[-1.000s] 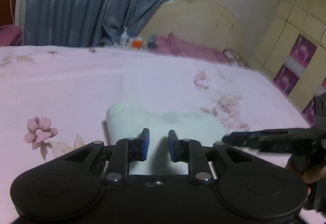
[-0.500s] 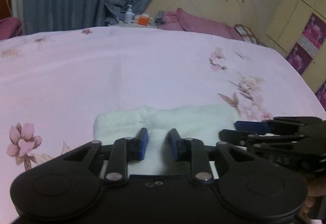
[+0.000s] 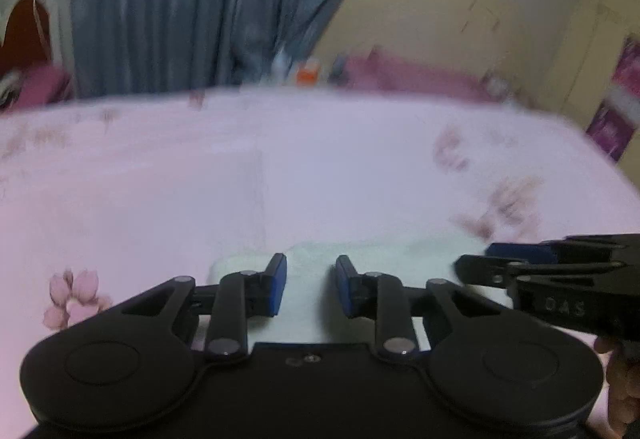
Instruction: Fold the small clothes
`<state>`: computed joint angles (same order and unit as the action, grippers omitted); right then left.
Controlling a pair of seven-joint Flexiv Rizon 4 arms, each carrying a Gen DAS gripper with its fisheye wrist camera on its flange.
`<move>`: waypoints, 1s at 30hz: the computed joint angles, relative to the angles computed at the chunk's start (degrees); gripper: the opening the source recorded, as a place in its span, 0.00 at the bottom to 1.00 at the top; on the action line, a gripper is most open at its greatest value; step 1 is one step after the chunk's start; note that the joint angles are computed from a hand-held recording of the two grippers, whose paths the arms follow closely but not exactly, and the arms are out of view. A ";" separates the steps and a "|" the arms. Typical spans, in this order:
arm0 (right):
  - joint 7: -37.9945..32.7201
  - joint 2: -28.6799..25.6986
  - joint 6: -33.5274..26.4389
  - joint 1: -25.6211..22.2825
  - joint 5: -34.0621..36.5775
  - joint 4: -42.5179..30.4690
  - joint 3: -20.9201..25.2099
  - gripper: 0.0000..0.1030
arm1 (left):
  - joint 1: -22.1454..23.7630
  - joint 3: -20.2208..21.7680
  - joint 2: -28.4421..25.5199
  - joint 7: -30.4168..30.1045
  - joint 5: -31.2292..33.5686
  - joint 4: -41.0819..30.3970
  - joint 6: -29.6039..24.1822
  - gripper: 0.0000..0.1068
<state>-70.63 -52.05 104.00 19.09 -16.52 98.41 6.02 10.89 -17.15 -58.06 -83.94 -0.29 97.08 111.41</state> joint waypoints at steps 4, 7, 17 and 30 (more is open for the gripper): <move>-10.41 -0.27 -4.72 1.60 10.27 -2.01 0.96 0.34 | 0.05 -0.15 0.68 0.11 -3.58 -0.12 -5.57 0.26; -10.73 2.17 -3.93 -0.95 9.84 0.58 3.73 0.35 | 6.59 -6.53 2.05 1.04 2.39 5.35 -1.31 0.24; -9.56 12.69 4.48 -10.22 -7.03 26.81 8.21 0.34 | 10.65 -4.04 7.79 -5.19 13.69 27.61 11.44 0.23; 26.59 4.17 18.53 -25.38 -26.73 22.82 12.21 0.77 | 20.68 -10.98 5.17 -19.32 22.33 24.25 9.85 0.67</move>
